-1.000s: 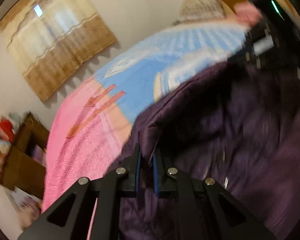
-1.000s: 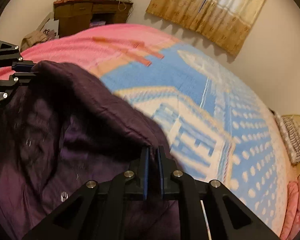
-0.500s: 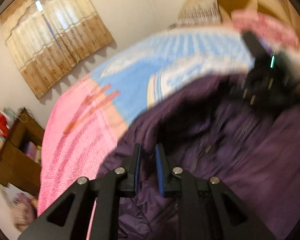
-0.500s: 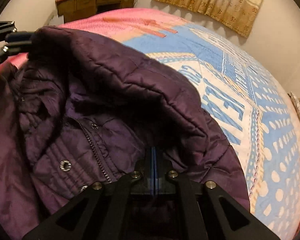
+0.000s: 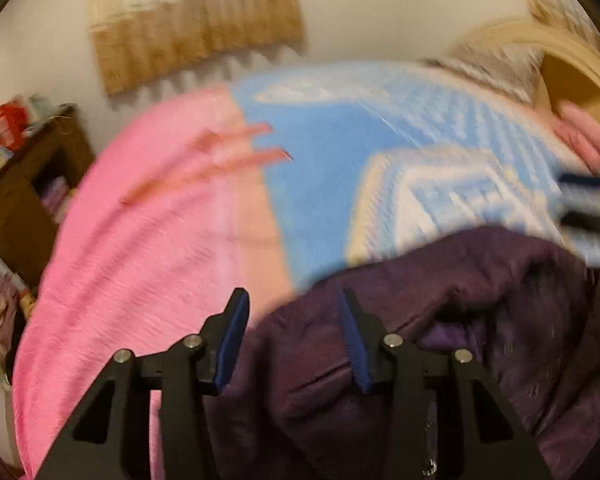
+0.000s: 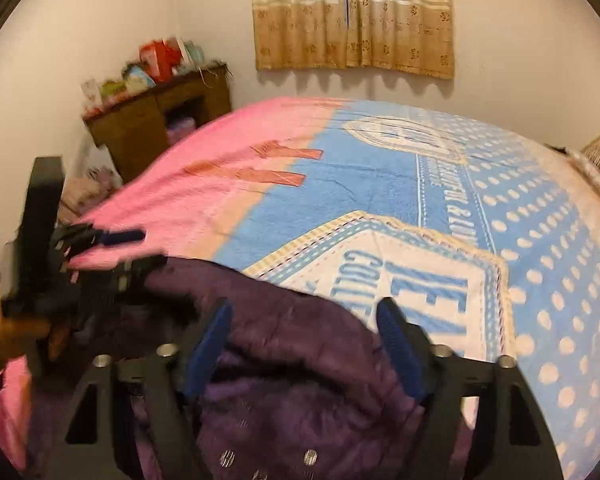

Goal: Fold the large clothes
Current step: 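Grasp the jacket's hem with the left gripper while the right gripper grasps the hem too, then lift the held hem with both grippers and fold it over toward the collar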

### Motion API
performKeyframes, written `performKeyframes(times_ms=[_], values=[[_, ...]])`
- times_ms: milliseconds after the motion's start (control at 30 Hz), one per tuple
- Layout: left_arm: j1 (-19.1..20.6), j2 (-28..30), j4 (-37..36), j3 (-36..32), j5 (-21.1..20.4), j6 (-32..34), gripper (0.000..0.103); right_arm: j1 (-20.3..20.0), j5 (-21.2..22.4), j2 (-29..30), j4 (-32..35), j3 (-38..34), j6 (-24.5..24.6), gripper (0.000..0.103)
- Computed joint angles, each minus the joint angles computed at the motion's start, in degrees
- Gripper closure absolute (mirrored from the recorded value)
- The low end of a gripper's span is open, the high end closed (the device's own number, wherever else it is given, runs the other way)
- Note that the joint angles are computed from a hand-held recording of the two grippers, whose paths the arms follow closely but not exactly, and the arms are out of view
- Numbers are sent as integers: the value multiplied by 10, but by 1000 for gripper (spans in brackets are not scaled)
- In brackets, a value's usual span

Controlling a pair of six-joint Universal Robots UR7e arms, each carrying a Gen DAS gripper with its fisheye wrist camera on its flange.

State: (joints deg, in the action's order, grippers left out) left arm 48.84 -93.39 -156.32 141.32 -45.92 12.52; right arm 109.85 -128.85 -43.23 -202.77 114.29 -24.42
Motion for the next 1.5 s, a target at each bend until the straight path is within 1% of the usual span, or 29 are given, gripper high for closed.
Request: performKeyframes(times_ms=[33,100,167,200,233,333,400,433,467,500,533,567,600,633,667,733,800,833,900,967,1033,1100,1200,1267,1500], values=[[-9,3,3,12,13,20,56,0,-10,9,14,-9,10,53],[-35,-5,6,53,44,62,56,-8,-22,22,39,-24,29,53],[-54,-10,-14,80,69,80,56,-17,-32,34,52,-28,41,53],[-55,-19,-10,84,69,77,56,-17,-39,39,58,-26,47,53],[-48,-19,-15,81,66,81,56,-18,-51,42,58,-20,50,53],[-35,-17,-16,71,56,73,56,-22,-63,53,53,-13,51,53],[-40,-28,-11,72,55,65,56,-24,-68,59,41,-9,42,53],[-46,-40,-4,72,48,57,56,-27,-68,60,39,-8,42,53],[-55,-63,6,72,29,41,56,-30,-66,61,33,-4,41,53],[-57,-75,6,67,11,35,53,-32,-64,64,29,-3,40,53],[-62,-98,9,65,-10,24,47,-33,-63,66,18,-1,35,53],[-66,-102,-5,62,-17,16,42,-33,-63,70,10,-2,30,53],[-73,-91,-35,64,-3,12,32,-32,-65,73,2,-2,24,53],[-76,-69,-66,65,14,17,28,-33,-65,75,-5,-1,20,53],[-76,-49,-83,64,27,22,28,-33,-64,78,-14,0,16,53],[-60,2,-119,57,45,30,28,-35,-59,81,-32,4,10,53],[-29,48,-102,39,65,6,28,-37,-53,82,-44,8,4,52],[-20,60,-97,38,75,-6,28,-39,-50,83,-47,9,3,52],[14,76,-68,32,71,-34,27,-42,-43,82,-50,11,4,52],[30,78,-92,36,55,-33,26,-45,-36,81,-53,13,6,52],[35,82,-111,41,51,-29,23,-47,-31,82,-59,15,6,52],[39,92,-150,50,48,-17,21,-50,-24,81,-65,18,8,52],[46,95,-186,59,39,-7,20,-57,-4,74,-66,26,18,52],[49,95,-194,61,34,-5,20,-61,4,71,-61,28,24,52],[53,96,-190,55,25,-9,19,-60,1,73,-56,25,24,52]])
